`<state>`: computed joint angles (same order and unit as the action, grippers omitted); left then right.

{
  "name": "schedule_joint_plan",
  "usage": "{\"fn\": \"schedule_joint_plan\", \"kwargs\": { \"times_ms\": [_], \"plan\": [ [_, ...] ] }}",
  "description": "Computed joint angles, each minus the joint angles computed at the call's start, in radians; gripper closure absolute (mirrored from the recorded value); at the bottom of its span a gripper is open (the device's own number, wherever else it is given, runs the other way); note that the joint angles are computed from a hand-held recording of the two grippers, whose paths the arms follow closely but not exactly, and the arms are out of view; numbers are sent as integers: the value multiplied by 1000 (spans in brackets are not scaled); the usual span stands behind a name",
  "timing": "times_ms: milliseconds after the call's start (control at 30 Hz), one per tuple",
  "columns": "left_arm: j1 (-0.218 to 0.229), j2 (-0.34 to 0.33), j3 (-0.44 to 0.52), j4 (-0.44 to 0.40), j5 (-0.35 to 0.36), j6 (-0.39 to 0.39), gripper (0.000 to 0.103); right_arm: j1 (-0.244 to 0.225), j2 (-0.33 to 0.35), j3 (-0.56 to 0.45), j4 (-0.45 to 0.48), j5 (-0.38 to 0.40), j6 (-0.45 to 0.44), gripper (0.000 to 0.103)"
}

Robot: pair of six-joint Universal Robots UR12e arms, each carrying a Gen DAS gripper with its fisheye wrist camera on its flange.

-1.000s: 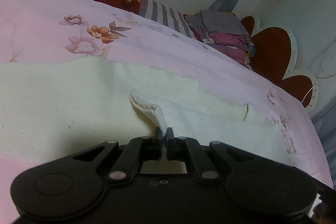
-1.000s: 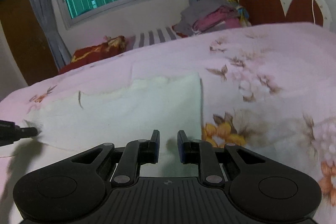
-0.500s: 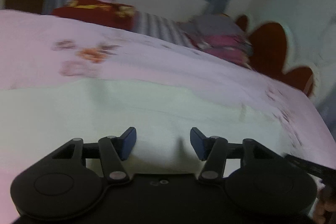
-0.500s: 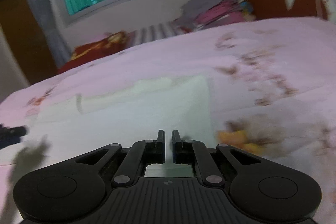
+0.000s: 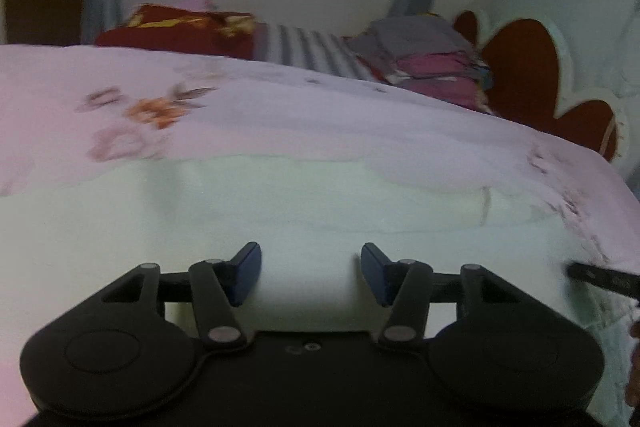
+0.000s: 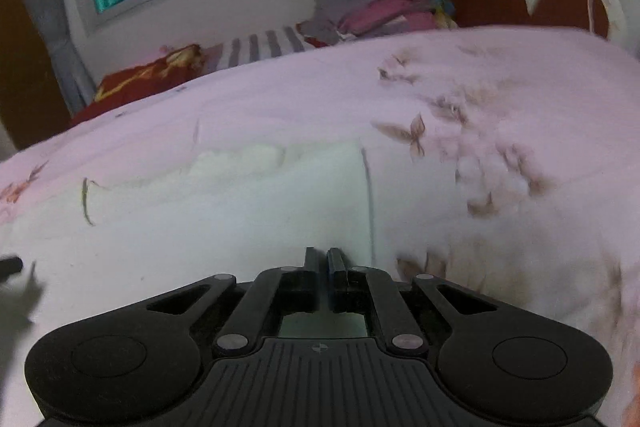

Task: Fold small clothes

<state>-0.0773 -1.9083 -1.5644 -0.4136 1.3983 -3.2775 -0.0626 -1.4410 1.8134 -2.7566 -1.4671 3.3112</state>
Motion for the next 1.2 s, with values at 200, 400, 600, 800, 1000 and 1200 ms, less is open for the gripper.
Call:
{"fn": "schedule_joint_plan", "kwargs": {
  "times_ms": [200,400,600,800,1000,1200],
  "plan": [
    [-2,-33,42,-35,-15,-2,51,13,60,-61,-5,149,-104,97],
    [13,-18,16,-27,-29,34,54,-42,122,-139,57,-32,45,97],
    [0,-22,36,-27,-3,34,53,-46,115,-144,75,-23,-44,97],
    [-4,-11,22,-46,18,58,52,-24,81,-102,82,-17,-75,98],
    [-3,30,-40,-33,26,71,49,-10,-14,-7,87,-36,-111,97],
    [0,52,-67,-5,2,43,40,-16,-57,47,30,-15,-9,97]
  ]
}}
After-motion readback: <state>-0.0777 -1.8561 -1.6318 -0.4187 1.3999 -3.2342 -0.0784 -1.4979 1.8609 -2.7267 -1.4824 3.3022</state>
